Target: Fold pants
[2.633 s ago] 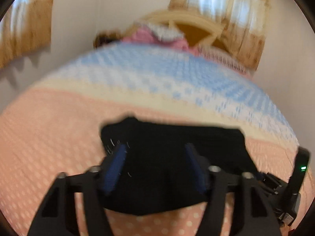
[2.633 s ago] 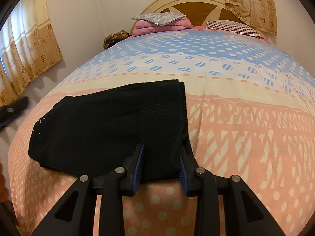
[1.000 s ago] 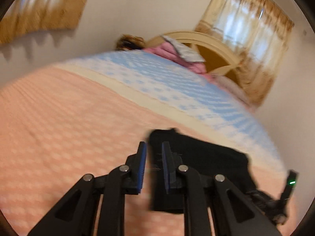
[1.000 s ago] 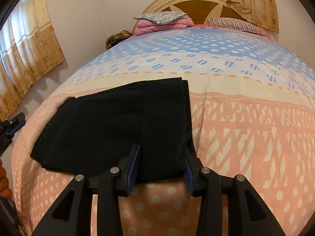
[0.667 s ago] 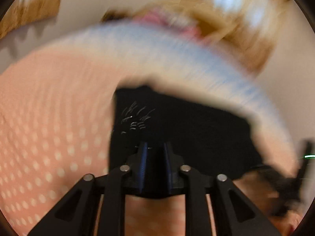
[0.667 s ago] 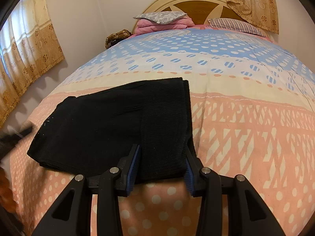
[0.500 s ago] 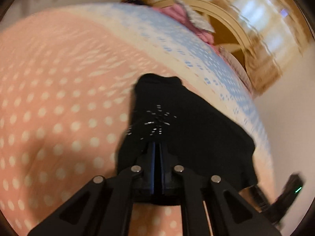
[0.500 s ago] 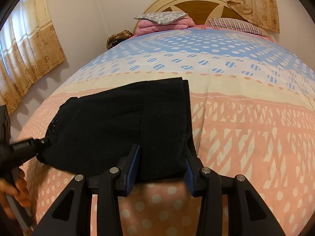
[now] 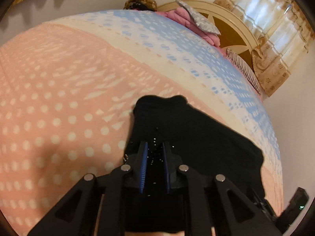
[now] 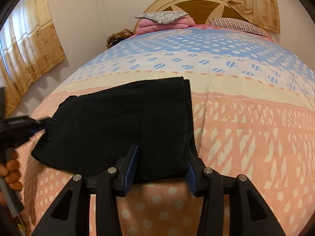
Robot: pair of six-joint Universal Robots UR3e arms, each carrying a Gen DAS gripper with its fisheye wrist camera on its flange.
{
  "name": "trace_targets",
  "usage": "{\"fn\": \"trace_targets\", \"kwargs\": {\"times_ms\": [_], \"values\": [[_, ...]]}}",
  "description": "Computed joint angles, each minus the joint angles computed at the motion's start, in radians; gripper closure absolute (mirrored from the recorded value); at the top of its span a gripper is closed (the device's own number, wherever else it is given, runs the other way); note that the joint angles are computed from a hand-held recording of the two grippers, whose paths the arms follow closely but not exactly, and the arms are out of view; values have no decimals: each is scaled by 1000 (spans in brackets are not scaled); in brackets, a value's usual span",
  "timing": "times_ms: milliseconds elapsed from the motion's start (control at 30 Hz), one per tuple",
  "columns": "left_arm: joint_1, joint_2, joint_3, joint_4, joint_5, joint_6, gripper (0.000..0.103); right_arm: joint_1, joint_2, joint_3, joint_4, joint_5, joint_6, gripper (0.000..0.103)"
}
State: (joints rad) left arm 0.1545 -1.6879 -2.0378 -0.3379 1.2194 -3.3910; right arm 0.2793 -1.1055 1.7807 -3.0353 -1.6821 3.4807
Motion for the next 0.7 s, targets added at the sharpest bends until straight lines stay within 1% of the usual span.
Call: {"fn": "trace_targets", "kwargs": {"times_ms": [33,67,133,200,267,300,333,367,433,500,600,633,700], "values": [[-33,-14,12,24,59,32,80,0,0,0,0,0,-1,57],[-45,-19,18,28,80,49,80,-1,-1,1,-1,1,0,57],[-47,-17,23,22,86,43,77,-3,-2,4,-2,3,-1,57],[-54,15,35,-26,108,13,72,-2,-2,3,-2,2,0,57],[-76,99,-1,-65,190,8,56,-1,-1,2,-1,1,0,57],[-101,131,-12,-66,238,10,53,-1,-1,2,-1,1,0,57],[-114,153,-29,-57,257,17,49,-1,-1,2,-1,0,-2,57],[-121,188,-57,-52,274,31,47,0,-3,2,1,-4,-3,57],[-169,218,-67,-59,341,36,44,5,-4,2,-1,-11,-4,57],[-200,234,-67,-76,370,48,43,3,-13,15,-15,-7,-2,56],[-249,259,-76,-98,418,53,37,-4,-66,65,-38,14,27,56],[-267,269,-85,-96,439,54,35,0,-95,91,-42,10,59,55],[-303,294,-101,-106,482,56,33,6,-141,133,-41,19,103,41]]}}
